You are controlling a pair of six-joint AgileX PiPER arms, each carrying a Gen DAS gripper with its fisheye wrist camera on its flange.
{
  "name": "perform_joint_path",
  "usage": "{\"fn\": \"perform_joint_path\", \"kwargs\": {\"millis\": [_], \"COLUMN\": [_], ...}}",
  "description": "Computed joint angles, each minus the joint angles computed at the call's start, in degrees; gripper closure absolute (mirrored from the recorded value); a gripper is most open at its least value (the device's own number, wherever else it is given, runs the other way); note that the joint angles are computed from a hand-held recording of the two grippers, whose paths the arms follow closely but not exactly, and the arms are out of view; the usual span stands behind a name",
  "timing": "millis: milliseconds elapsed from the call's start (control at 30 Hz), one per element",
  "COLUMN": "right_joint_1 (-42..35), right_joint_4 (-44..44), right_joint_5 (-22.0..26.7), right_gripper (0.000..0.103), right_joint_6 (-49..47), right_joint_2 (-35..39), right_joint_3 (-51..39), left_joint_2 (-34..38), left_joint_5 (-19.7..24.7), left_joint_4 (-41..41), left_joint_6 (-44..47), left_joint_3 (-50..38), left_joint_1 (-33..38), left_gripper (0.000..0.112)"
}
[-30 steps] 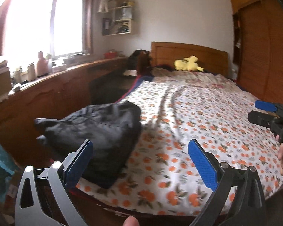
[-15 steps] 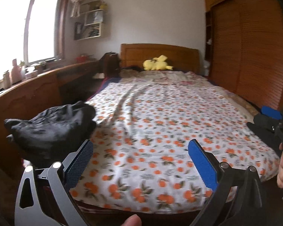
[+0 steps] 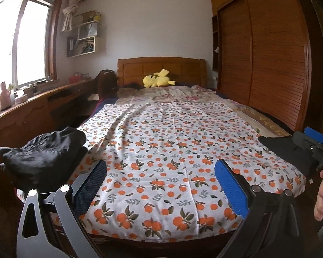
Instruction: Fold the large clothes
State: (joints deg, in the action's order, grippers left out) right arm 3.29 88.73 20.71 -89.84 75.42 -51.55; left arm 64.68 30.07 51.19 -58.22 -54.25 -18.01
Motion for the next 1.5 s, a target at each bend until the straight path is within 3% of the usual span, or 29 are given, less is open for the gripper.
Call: {"fn": "perform_joint_path", "kwargs": {"millis": [367, 1500], "right_joint_1": [0.17, 0.8], "right_joint_4": [2.27, 1.93], "right_joint_5": [-0.8, -1.28], "right_gripper": [0.008, 0.008], "right_joint_6": [-2.69, -2.24], "right_joint_2": [-0.65, -0.72], "right_joint_3": [0.7, 0.88], "left_joint_2": [-0.73, -2.02], "left_joint_5": [2.04, 2.87], "left_joint_4": [2.03, 1.94], "left_joint_6": [-2.84, -2.61], "left_joint_3": [0.28, 0.51], "left_joint_1": [-3.09, -3.31], "left_gripper": [0.011, 0.011]}}
